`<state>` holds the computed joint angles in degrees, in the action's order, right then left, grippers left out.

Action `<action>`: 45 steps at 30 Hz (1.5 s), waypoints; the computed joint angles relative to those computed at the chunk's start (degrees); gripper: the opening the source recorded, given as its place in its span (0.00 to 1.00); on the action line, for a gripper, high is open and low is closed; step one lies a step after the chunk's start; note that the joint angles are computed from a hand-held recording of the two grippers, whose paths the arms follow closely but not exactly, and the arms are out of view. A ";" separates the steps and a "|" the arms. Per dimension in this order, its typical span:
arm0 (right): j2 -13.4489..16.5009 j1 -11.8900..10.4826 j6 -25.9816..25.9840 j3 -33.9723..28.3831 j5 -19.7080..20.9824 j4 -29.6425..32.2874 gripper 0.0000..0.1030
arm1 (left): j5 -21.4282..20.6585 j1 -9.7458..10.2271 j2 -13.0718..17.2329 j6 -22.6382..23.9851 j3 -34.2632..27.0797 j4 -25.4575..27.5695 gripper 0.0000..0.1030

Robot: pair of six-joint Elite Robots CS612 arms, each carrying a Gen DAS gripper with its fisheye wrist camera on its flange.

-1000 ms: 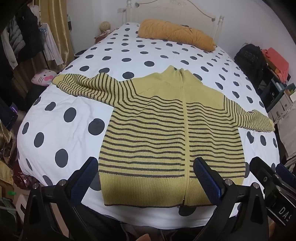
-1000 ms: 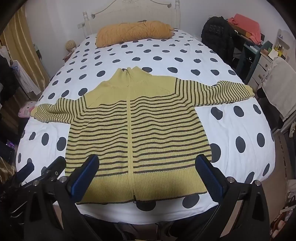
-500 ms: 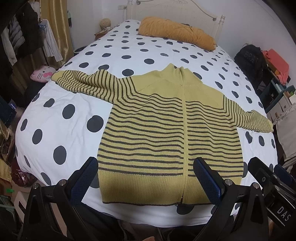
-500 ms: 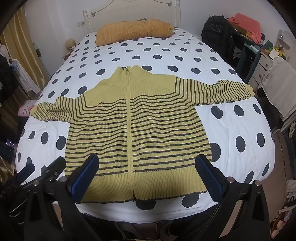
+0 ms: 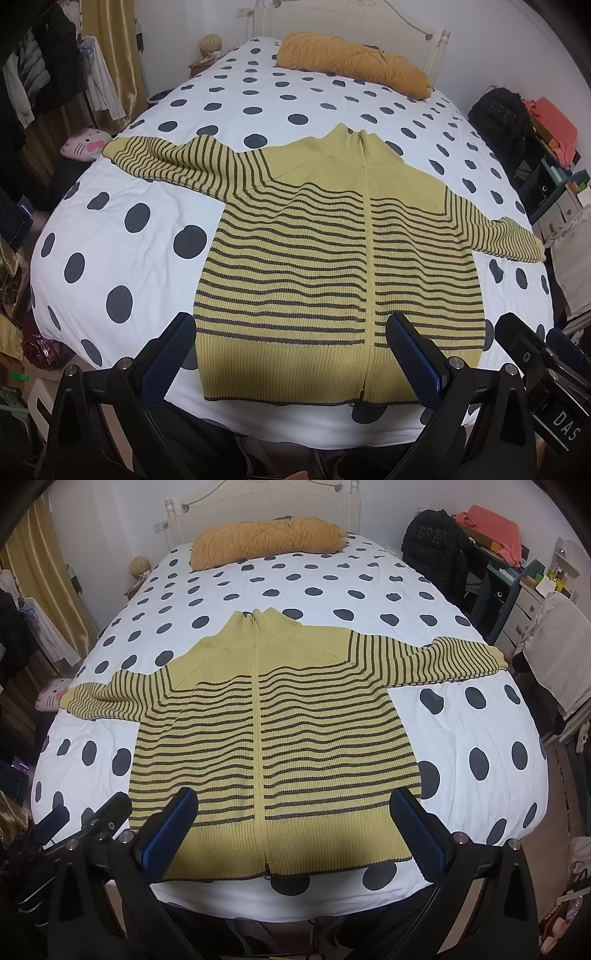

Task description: Fold large clothes

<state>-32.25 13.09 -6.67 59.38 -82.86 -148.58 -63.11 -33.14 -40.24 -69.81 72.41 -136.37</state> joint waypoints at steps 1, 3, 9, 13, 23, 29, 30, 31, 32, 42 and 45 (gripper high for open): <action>0.01 -0.01 0.03 0.01 0.06 -0.01 1.00 | -0.14 0.01 -0.03 -0.06 0.07 -0.10 1.00; 0.00 0.03 0.03 -0.02 -0.05 0.07 1.00 | -0.30 0.02 0.03 -0.10 -0.03 -0.08 1.00; -0.03 0.02 0.07 0.01 -0.05 0.12 1.00 | 0.19 -0.11 0.10 -0.02 -0.34 0.36 1.00; -0.05 0.03 0.12 -0.02 -0.07 0.23 1.00 | -0.52 -0.04 -0.09 -0.04 0.06 -0.23 1.00; -0.45 0.04 -0.41 1.27 0.23 -0.34 1.00 | -1.29 -0.54 -0.60 -1.65 0.53 1.38 1.00; -2.40 -0.32 -1.02 4.73 1.30 -2.26 1.00 | 0.06 -1.08 -1.10 -2.58 1.16 1.97 1.00; -2.47 -0.34 -1.04 4.89 1.36 -2.40 1.00 | -0.01 -1.12 -1.15 -2.67 1.26 2.08 1.00; -2.48 -0.37 -1.04 4.89 1.41 -2.29 1.00 | -0.11 -1.15 -1.19 -2.67 1.37 2.11 1.00; -2.64 -0.40 -1.05 5.23 1.49 -2.30 1.00 | -0.11 -1.20 -1.27 -2.67 1.56 2.01 1.00; -2.13 -0.16 -0.93 3.88 0.35 -1.16 1.00 | -1.27 -0.26 -0.90 -2.19 1.58 1.05 1.00; -1.31 0.16 -1.17 2.42 -0.36 0.43 1.00 | -2.12 0.62 -0.53 -2.41 1.54 1.05 1.00</action>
